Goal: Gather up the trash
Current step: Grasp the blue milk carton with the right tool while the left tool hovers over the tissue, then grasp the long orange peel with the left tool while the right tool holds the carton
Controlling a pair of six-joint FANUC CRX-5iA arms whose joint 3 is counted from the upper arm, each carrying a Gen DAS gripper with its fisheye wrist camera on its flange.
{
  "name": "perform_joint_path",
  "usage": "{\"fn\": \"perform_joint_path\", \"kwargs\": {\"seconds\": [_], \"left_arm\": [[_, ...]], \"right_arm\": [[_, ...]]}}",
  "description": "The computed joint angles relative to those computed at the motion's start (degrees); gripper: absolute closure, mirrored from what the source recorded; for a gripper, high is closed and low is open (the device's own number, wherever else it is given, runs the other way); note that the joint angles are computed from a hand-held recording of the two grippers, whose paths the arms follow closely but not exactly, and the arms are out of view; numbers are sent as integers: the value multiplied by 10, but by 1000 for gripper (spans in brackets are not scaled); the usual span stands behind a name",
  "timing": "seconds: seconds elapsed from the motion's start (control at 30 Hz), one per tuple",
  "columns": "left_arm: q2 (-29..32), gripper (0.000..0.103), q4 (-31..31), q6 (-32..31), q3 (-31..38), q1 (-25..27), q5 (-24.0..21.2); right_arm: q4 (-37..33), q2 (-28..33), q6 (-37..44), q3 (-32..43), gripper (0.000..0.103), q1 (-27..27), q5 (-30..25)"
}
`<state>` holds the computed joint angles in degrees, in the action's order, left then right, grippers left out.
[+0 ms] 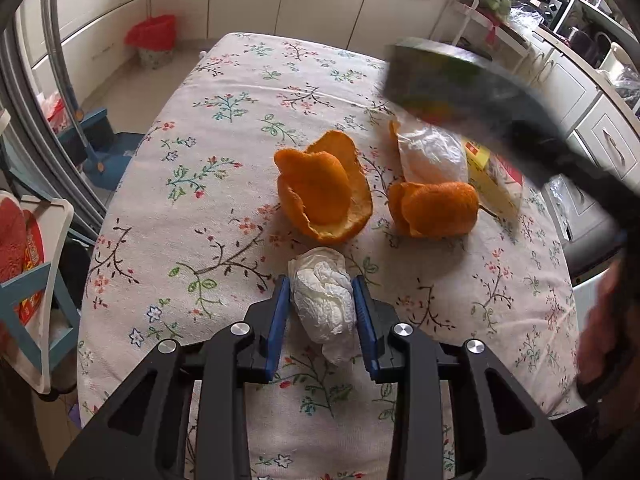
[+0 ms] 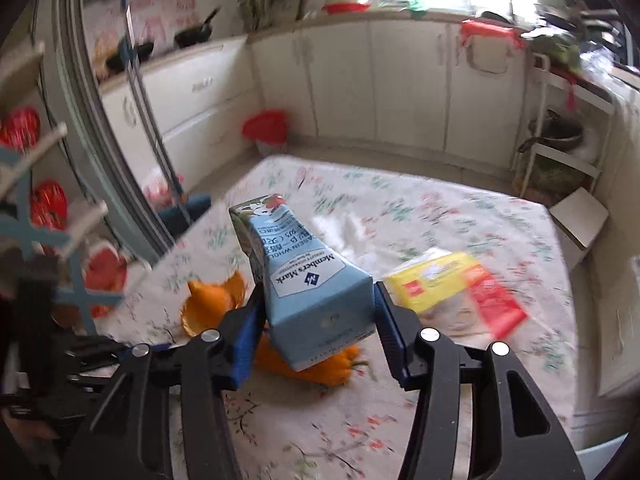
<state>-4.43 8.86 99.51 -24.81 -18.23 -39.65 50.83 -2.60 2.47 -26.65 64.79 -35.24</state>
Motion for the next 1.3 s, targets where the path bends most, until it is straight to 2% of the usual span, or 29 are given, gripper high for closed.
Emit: {"fn": "perform_joint_path", "kwargs": {"seconds": [0.17,0.33,0.57,0.6,0.63,0.67,0.7,0.83,0.9,0.97,1.07,1.13,1.23,1.3], "left_arm": [[-10,73,28,-25,-18,2,8],[-18,73,129,-134,-56,-1,28],[-13,72,170,-204,-66,-27,33],[-15,71,168,-206,-66,-32,35],[-18,70,169,-212,-68,-35,37],[-21,68,175,-221,-72,-36,39],[-25,67,176,-224,-73,-38,43],[-43,63,156,-214,-75,-45,65],[-47,62,115,-188,-61,-53,69],[-44,62,89,-171,-47,-59,63],[-39,62,86,-169,-43,-54,50],[-28,62,43,-134,-25,-56,29],[-24,60,18,-111,-16,-56,15],[-24,59,20,-115,-17,-57,22]], "right_arm": [[-56,-62,33,-35,51,23,-28],[-120,-97,77,-62,51,67,-92],[-173,-130,90,-89,51,92,-134],[-179,-131,93,-87,48,94,-137],[-186,-132,99,-87,37,96,-137],[-177,-137,92,-92,30,100,-139],[-162,-138,83,-96,29,107,-142],[-143,-134,64,-98,25,110,-137],[-138,-129,61,-96,25,108,-137],[-135,-117,70,-87,25,108,-138],[-127,-96,87,-74,25,115,-156],[-127,-82,102,-66,25,118,-166],[-132,-75,108,-65,25,114,-165],[-137,-75,104,-66,31,109,-161]]}}
